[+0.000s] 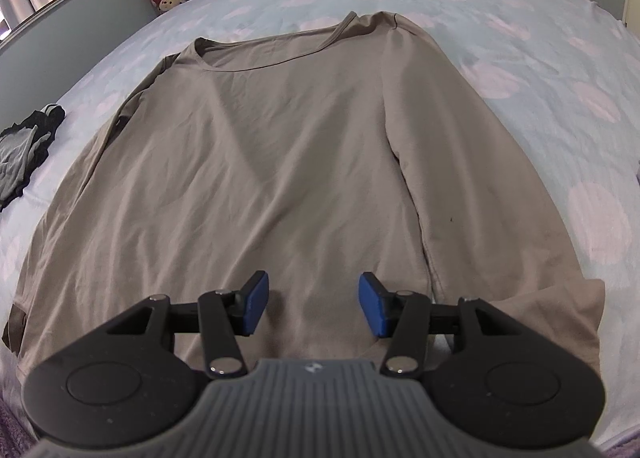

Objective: Fold clothes

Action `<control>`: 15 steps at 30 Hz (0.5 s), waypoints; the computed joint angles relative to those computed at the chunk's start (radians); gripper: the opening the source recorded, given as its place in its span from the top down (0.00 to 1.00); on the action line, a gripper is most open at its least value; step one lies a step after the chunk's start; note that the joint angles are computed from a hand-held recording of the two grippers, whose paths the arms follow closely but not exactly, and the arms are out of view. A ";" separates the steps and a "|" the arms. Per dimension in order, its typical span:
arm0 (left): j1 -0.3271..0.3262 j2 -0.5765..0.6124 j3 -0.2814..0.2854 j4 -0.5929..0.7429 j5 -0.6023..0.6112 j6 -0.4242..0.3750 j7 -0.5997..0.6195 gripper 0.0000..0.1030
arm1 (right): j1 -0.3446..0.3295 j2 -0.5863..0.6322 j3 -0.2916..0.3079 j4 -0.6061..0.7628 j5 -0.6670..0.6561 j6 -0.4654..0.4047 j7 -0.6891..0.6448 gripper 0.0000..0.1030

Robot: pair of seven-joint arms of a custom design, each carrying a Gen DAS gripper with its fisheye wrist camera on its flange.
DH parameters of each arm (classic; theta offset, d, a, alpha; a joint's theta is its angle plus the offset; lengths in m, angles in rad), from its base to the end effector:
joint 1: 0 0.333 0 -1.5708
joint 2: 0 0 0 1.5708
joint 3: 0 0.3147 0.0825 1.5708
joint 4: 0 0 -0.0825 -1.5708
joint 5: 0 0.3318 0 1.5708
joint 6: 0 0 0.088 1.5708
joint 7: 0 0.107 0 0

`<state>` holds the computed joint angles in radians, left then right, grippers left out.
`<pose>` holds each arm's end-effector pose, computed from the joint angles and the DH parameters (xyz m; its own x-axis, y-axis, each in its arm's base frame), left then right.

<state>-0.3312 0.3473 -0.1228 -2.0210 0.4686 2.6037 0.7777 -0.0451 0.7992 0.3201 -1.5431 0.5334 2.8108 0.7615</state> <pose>0.5231 -0.2608 0.3377 -0.0133 -0.9980 -0.0625 -0.9435 0.0332 -0.3297 0.6928 0.1155 0.2747 0.4959 -0.8457 -0.1971 -0.7526 -0.3054 -0.5834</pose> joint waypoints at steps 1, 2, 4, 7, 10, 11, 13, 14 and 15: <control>0.001 0.018 -0.010 0.017 -0.009 -0.023 0.030 0.60 | 0.001 -0.001 0.000 -0.001 0.000 0.002 0.001 0.48; -0.001 0.035 -0.014 0.032 -0.013 -0.039 0.050 0.60 | 0.001 -0.002 0.000 -0.003 -0.001 0.005 0.000 0.48; -0.005 0.062 -0.013 0.050 -0.025 -0.048 0.062 0.60 | 0.001 -0.003 0.002 -0.007 -0.002 0.010 -0.002 0.48; -0.009 0.077 -0.001 0.049 -0.039 -0.038 0.041 0.85 | -0.001 -0.004 0.005 -0.009 -0.003 0.012 -0.005 0.48; -0.017 0.084 0.013 0.044 -0.042 -0.029 0.010 0.95 | -0.005 -0.005 0.011 -0.012 -0.001 0.016 -0.010 0.47; -0.030 0.080 0.023 0.044 -0.024 -0.037 -0.008 0.96 | -0.007 -0.005 0.012 -0.013 0.000 0.017 -0.012 0.47; -0.045 0.063 0.039 0.031 0.011 -0.037 -0.057 0.97 | -0.004 -0.006 0.010 -0.013 -0.003 0.017 -0.011 0.47; -0.049 0.051 0.046 0.019 0.027 -0.029 -0.088 0.97 | -0.002 -0.006 0.007 -0.013 -0.005 0.016 -0.009 0.47; -0.052 0.038 0.053 0.007 0.044 -0.023 -0.122 0.97 | 0.000 -0.006 0.006 -0.013 -0.008 0.016 -0.009 0.47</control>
